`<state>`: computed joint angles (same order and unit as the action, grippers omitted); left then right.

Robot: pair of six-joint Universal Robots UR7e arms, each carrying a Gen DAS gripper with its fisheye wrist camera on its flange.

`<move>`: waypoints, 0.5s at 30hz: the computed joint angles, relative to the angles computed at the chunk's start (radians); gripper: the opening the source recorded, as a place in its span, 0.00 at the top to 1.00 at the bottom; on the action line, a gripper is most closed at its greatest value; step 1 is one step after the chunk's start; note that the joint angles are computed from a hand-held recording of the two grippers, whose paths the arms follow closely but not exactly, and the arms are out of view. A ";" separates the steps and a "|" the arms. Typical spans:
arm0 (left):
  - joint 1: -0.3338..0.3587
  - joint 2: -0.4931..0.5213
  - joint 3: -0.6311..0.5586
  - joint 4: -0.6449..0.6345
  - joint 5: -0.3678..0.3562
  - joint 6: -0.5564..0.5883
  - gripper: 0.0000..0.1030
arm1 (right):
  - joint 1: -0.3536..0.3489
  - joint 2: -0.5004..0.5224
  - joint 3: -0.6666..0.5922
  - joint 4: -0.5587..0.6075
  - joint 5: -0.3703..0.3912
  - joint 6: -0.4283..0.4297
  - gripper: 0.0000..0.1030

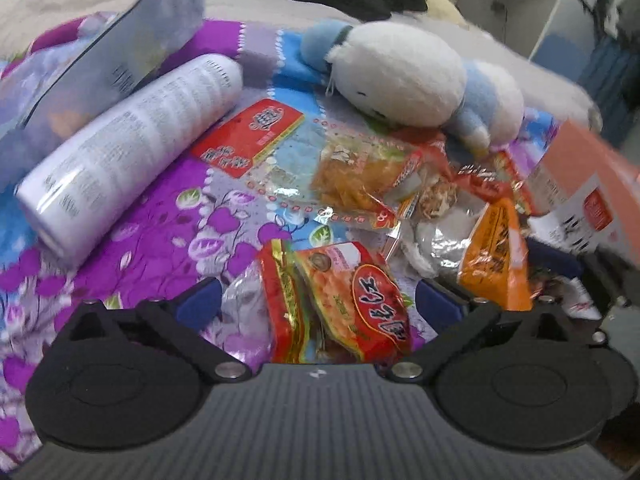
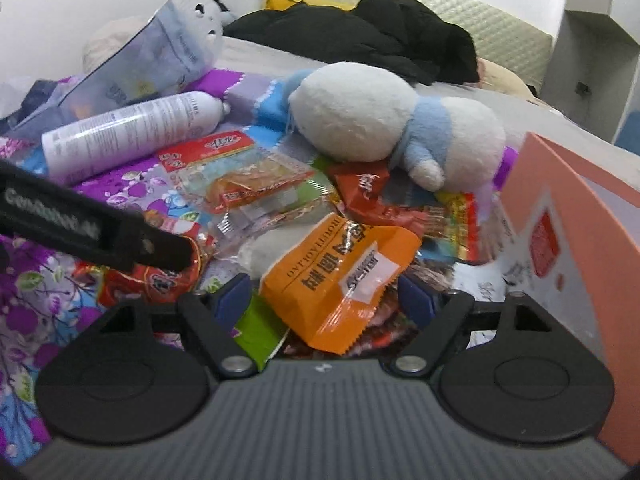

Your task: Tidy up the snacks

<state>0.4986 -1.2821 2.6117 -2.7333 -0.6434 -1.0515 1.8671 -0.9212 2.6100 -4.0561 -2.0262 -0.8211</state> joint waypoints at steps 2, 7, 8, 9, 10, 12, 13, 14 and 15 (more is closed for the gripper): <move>0.009 0.022 -0.017 0.008 0.003 0.029 0.00 | -0.003 0.011 -0.001 -0.016 0.007 -0.022 0.18; 0.008 0.040 -0.040 0.062 -0.005 0.061 0.02 | 0.011 0.034 0.000 -0.057 -0.016 -0.064 0.30; 0.002 0.039 -0.039 0.072 -0.005 0.057 0.05 | 0.014 0.027 0.001 -0.036 -0.019 -0.065 0.34; -0.004 0.037 -0.039 0.083 -0.005 0.053 0.08 | 0.022 0.030 0.001 -0.035 -0.030 -0.068 0.38; -0.011 0.033 -0.037 0.093 -0.007 0.046 0.10 | 0.031 0.039 0.003 -0.051 -0.039 -0.077 0.39; -0.023 0.024 -0.029 0.098 -0.010 0.032 0.20 | 0.044 0.051 0.007 -0.072 -0.051 -0.097 0.45; -0.028 0.015 -0.025 0.100 -0.014 0.022 0.23 | 0.050 0.055 0.010 -0.083 -0.055 -0.105 0.50; -0.031 0.008 -0.025 0.110 -0.017 0.016 0.30 | 0.056 0.055 0.014 -0.085 -0.058 -0.108 0.52; -0.036 0.000 -0.024 0.123 -0.018 0.005 0.35 | 0.058 0.045 0.021 -0.076 -0.055 -0.105 0.56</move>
